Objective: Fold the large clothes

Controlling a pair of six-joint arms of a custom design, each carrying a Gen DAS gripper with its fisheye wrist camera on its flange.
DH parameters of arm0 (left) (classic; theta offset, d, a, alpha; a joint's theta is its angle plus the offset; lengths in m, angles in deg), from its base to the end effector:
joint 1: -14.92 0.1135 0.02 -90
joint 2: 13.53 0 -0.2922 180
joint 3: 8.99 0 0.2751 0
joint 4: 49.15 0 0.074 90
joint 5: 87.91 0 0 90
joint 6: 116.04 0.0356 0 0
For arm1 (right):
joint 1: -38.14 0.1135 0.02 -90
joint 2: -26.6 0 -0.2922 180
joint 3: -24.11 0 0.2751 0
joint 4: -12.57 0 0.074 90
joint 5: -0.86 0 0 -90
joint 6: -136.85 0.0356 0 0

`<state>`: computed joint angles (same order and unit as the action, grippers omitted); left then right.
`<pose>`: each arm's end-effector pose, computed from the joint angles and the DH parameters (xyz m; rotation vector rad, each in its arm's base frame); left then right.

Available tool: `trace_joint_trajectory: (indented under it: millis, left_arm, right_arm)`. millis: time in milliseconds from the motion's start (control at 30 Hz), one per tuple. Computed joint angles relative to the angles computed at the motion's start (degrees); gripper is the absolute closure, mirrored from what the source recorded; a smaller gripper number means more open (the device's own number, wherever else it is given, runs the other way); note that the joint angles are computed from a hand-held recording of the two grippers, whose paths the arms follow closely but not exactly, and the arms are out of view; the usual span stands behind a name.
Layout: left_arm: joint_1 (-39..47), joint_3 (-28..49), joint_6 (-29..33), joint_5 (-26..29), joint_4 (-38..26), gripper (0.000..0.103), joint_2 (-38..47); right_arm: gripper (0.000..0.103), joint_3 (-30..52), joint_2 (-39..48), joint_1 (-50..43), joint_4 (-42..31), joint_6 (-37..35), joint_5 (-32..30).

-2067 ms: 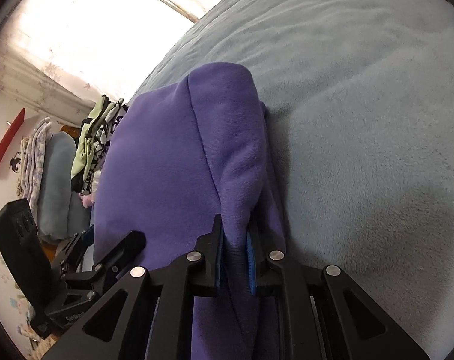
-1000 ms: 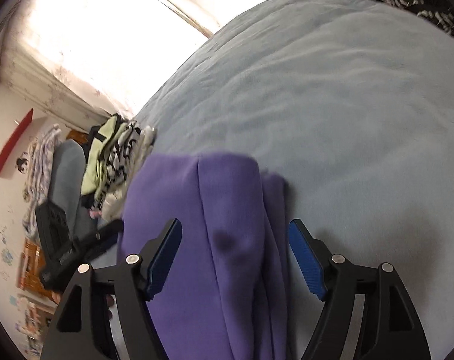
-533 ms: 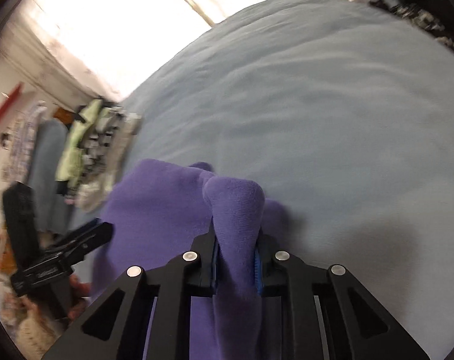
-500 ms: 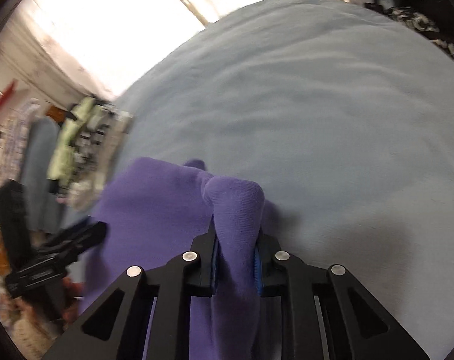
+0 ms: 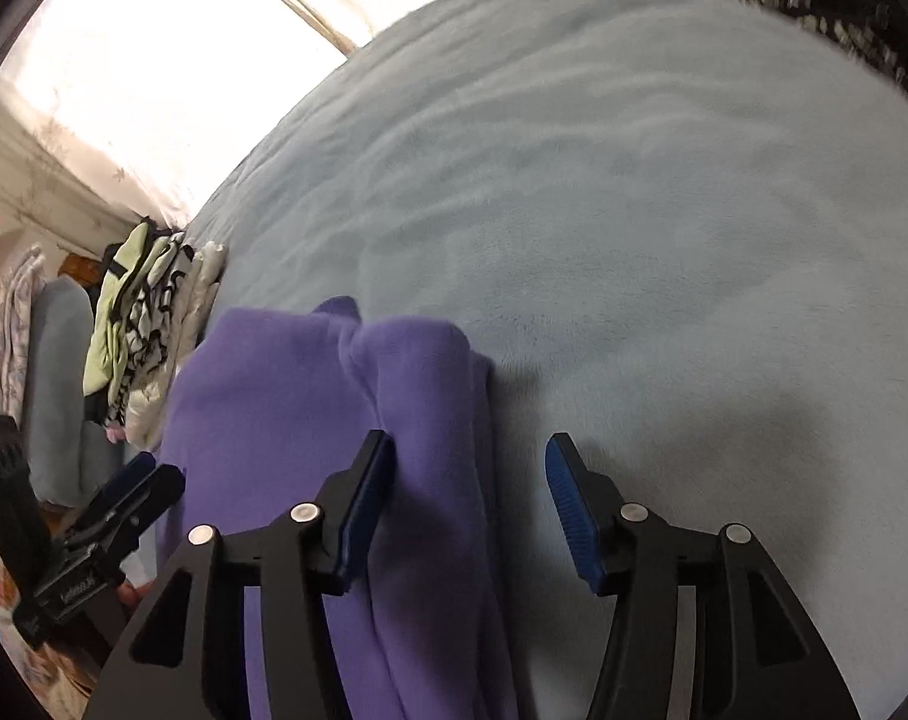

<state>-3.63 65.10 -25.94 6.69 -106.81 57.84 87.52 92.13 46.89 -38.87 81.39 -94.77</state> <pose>0.2497 -0.0868 0.3138 0.4435 2.5019 -0.2294 0.2356 0.0398 0.2812 0.5294 2.4976 0.4266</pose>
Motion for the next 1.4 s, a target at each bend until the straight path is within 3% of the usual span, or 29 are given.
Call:
trace_joint_trajectory:
  millis: [167, 367, 467, 567, 767, 933, 1167, 1267, 1400]
  left_arm:
    - [3.8, -3.6, 2.7, 3.4, -7.8, 0.003, -12.9]
    - [10.2, -9.1, 5.9, 7.7, -17.7, 0.003, -26.9]
    - [9.7, -12.6, 6.7, 7.8, -22.4, 0.005, -31.6]
    - [8.6, -15.7, 5.9, 6.8, -23.2, 0.005, -35.6]
    - [16.8, -18.3, 11.2, 13.1, -26.4, 0.005, -36.6]
    - [18.4, -20.5, 12.3, 15.2, -24.4, 0.005, -36.6]
    - [20.0, -18.9, 12.5, 15.9, -25.0, 0.0, -31.8]
    - [21.4, -18.5, 12.7, 17.0, -25.5, 0.0, -30.2]
    - [19.8, -17.7, 10.5, 16.0, -26.1, 0.001, -31.5]
  right_arm:
    - [0.05, 1.2, -11.8, 16.5, -9.2, 3.9, 10.6]
    - [0.059, 1.1, -14.3, 39.6, -13.6, 17.0, 22.1]
    - [0.059, -0.9, -12.7, 46.0, -15.5, 22.1, 25.6]
    - [0.063, -4.2, -14.1, 49.7, -17.5, 26.4, 26.6]
    - [0.064, -4.9, -14.2, 60.6, -24.0, 36.2, 32.1]
    - [0.064, -6.3, -12.4, 65.5, -24.8, 42.2, 35.7]
    - [0.062, -10.4, -13.2, 59.6, -17.2, 37.5, 34.2]
    - [0.055, -10.5, -13.8, 58.1, -15.5, 34.9, 33.1]
    - [0.032, -8.7, -12.4, 56.2, -14.1, 31.7, 30.2]
